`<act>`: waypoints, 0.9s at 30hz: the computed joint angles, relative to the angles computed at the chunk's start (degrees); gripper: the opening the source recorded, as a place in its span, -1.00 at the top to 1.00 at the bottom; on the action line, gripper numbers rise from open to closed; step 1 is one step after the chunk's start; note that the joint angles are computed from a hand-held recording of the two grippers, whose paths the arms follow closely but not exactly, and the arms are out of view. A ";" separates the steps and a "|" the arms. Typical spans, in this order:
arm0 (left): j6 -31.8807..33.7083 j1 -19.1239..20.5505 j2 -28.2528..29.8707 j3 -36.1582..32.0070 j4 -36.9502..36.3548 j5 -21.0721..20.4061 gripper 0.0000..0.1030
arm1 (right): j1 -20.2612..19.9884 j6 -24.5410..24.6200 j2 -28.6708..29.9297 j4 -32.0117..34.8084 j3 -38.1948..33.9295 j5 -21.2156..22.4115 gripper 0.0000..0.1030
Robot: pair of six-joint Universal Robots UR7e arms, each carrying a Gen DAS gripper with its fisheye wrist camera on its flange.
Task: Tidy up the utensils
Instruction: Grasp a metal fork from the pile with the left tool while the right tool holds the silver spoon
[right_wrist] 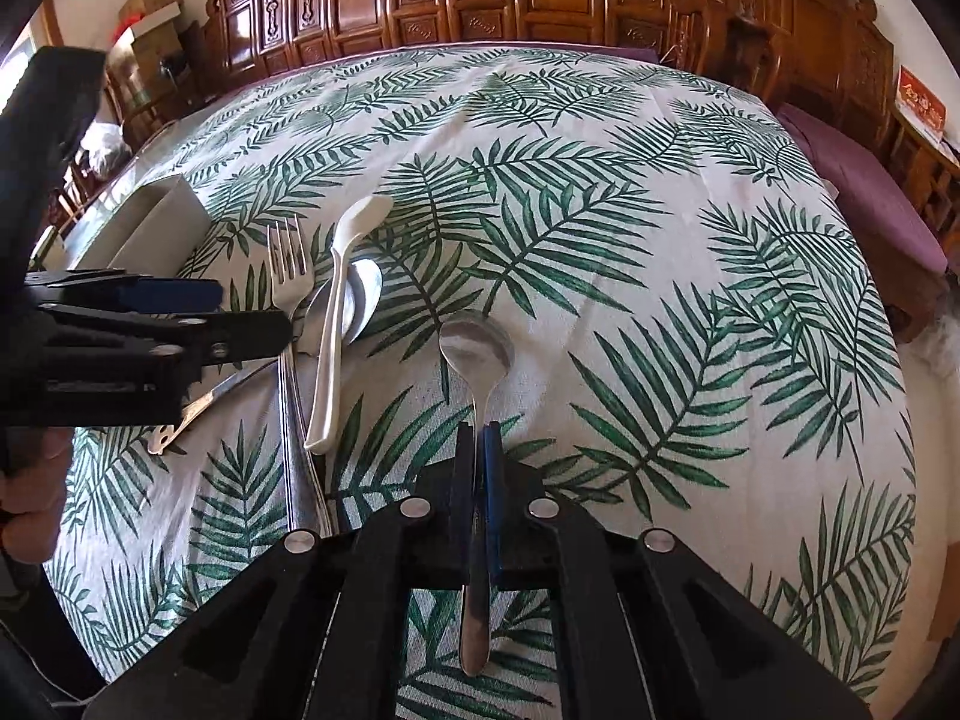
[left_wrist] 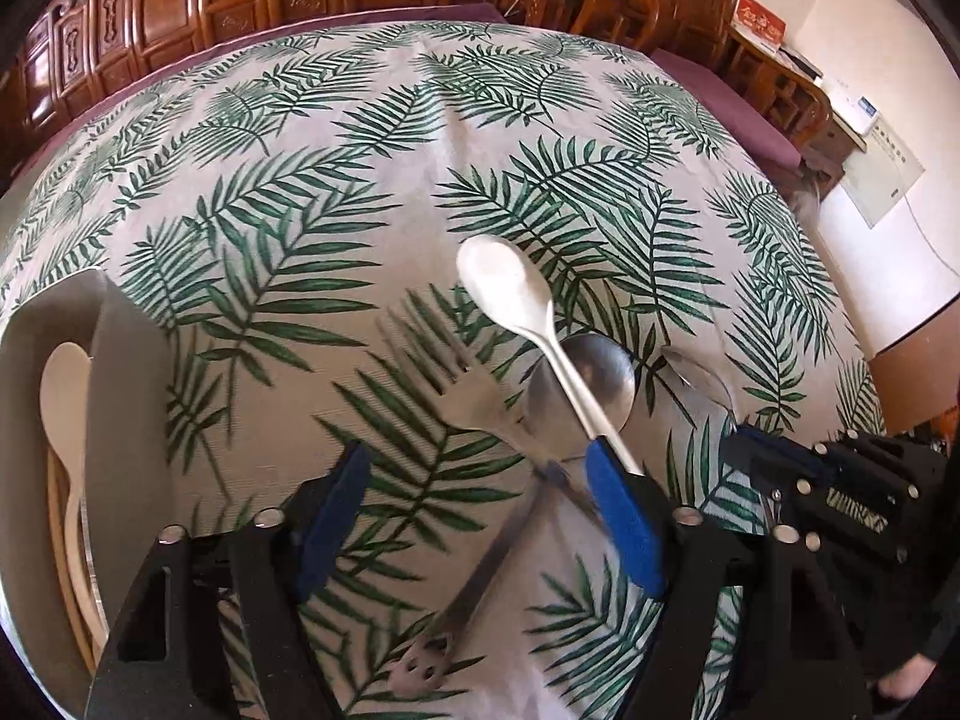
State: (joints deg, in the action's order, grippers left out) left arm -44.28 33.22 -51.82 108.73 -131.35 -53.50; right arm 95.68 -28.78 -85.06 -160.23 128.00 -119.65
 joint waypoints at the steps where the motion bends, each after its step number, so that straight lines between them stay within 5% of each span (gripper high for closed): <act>1: -0.45 -0.03 0.57 -0.58 1.23 0.34 -0.16 | -0.02 -0.03 -0.01 -0.42 0.16 0.05 0.91; 13: -1.16 -0.30 -1.25 1.50 0.91 -0.44 0.37 | -0.55 -0.44 -0.63 -1.89 0.98 1.09 0.91; 23: -4.34 -0.37 0.73 -1.30 5.69 2.38 0.40 | 0.42 0.79 0.27 -2.34 0.78 -1.19 0.91; 27: -2.95 -0.27 0.79 -1.13 4.69 2.71 0.67 | 1.13 1.85 0.37 -1.75 0.76 -2.83 0.91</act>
State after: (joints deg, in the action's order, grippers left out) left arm -47.22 32.95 -51.03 107.60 -126.67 -50.79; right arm 96.81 -26.94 -84.70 -161.99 128.77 -122.48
